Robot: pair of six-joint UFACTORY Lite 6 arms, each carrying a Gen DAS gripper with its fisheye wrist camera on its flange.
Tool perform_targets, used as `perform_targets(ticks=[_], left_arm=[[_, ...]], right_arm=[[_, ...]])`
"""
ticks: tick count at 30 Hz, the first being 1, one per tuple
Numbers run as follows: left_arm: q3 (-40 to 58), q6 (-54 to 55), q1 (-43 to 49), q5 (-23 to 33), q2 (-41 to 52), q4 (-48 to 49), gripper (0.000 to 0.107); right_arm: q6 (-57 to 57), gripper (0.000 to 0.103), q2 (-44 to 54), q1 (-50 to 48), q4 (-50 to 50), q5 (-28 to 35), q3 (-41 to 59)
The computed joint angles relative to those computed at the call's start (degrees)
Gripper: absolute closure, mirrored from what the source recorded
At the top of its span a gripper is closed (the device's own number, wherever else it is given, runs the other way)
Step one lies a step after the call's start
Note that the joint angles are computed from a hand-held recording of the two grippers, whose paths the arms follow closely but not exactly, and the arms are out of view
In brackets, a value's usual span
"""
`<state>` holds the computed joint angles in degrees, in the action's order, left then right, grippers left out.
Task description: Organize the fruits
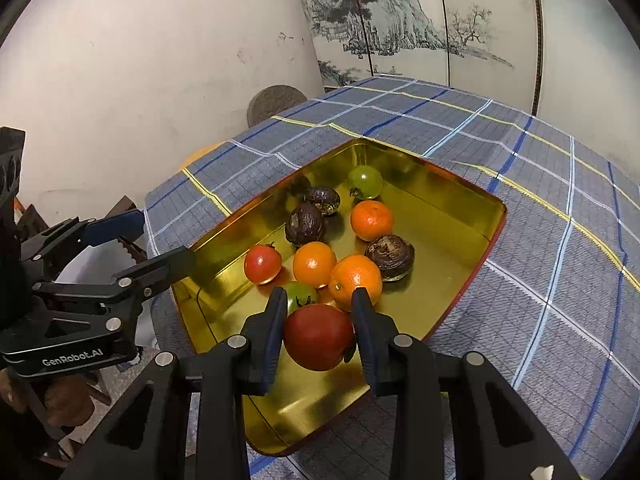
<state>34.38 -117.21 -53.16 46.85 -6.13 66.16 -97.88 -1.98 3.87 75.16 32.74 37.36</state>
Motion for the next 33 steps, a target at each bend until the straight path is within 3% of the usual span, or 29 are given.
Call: perform_targets(ticks=[7, 19, 29, 31, 33], left_arm=[[-2.0, -2.1, 0.5, 0.2, -1.7, 0.9, 0.021], [-2.8, -2.1, 2.6, -4.4, -1.7, 1.6, 0.018], [-1.3, -2.3, -0.1, -0.5, -0.7, 1.1, 0.017], [-0.6, -2.3, -1.6, 1.7, -0.8, 0.7, 0.008], [-0.1, -2.7, -3.7, 4.6, -1.4, 0.7, 0.008]], right_arm=[[-1.4, 0.072, 2.4, 1.6, 2.3, -1.8, 0.4], [-3.3, 0.070, 4.2, 2.7, 4.6, -3.0, 1.1], [-4.0, 0.068, 0.7, 1.2, 5.7, -0.2, 0.2], [-3.6, 0.066, -2.1, 0.1, 5.2, 0.9, -1.2], [-3.4, 0.064, -5.3, -1.2, 4.6, 2.1, -2.8]])
